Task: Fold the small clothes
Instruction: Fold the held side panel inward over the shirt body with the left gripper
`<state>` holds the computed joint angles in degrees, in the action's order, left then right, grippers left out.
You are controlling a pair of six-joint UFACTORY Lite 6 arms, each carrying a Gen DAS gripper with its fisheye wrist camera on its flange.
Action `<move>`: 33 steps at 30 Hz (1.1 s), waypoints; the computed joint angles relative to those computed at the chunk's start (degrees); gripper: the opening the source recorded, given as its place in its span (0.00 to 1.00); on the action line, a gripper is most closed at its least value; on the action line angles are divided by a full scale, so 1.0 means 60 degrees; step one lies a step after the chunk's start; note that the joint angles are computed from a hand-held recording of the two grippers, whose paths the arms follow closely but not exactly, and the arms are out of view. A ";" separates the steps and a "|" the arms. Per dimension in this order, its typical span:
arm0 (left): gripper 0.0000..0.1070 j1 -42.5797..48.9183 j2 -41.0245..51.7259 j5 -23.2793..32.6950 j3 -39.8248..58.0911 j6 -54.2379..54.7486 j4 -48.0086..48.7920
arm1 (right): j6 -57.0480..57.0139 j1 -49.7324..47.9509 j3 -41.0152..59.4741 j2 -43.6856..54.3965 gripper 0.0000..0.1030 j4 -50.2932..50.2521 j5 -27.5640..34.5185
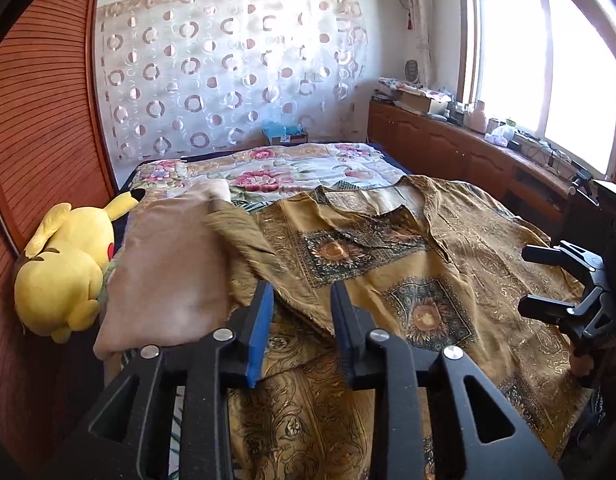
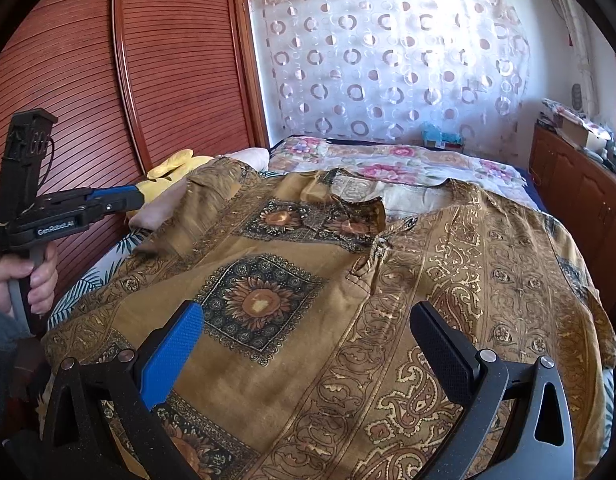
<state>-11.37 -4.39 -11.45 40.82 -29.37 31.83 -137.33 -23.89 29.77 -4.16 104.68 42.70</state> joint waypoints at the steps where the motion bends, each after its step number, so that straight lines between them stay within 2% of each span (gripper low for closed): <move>1: 0.34 0.0017 -0.0181 -0.0008 -0.0148 0.0279 -0.0301 | 0.0118 -0.0025 0.0135 0.0018 1.00 -0.0156 -0.0013; 4: 0.36 0.0081 -0.0732 -0.0015 -0.0651 0.1446 -0.1523 | 0.0443 0.0107 0.0595 0.0118 0.98 -0.0560 -0.0119; 10: 0.37 0.0585 -0.1113 -0.0147 -0.1144 0.1168 -0.1292 | 0.1166 0.1314 0.2043 0.0737 0.87 -0.0993 -0.0751; 11: 0.40 0.0681 -0.1063 -0.0159 -0.1142 0.1003 -0.1109 | 0.1316 0.1511 0.2427 0.1031 0.84 -0.1065 -0.0842; 13: 0.70 0.0943 -0.1036 -0.0330 -0.1218 0.0189 -0.0201 | 0.1688 0.2046 0.3156 0.1596 0.79 -0.1198 -0.1074; 14: 0.74 0.1148 -0.1061 -0.0531 -0.1304 -0.0389 0.0421 | 0.1962 0.2247 0.3589 0.1947 0.78 -0.1334 -0.1165; 16: 0.75 0.1336 -0.1104 -0.0667 -0.1402 -0.0697 0.0757 | 0.2674 0.2688 0.4581 0.2817 0.72 -0.1723 -0.1337; 21: 0.76 0.1783 -0.1387 -0.0817 -0.1769 -0.0699 0.0875 | 0.4527 0.4039 0.7207 0.4986 0.71 -0.2632 -0.2311; 24: 0.76 0.2053 -0.1426 -0.0867 -0.1922 -0.0729 0.1012 | 0.5808 0.4559 0.8610 0.6080 0.71 -0.3532 -0.2559; 29: 0.76 0.2556 -0.1291 -0.1238 -0.2149 -0.1002 0.1461 | 0.8343 0.5330 1.0574 0.7701 0.71 -0.5628 -0.3091; 33: 0.76 0.2616 -0.1205 -0.1229 -0.2168 -0.0825 0.1297 | 1.0744 0.5662 1.1594 0.8518 0.71 -0.8024 -0.4078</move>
<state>4.33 -11.62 -18.83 27.82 -34.32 39.61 -72.87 10.08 99.33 46.94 56.53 18.23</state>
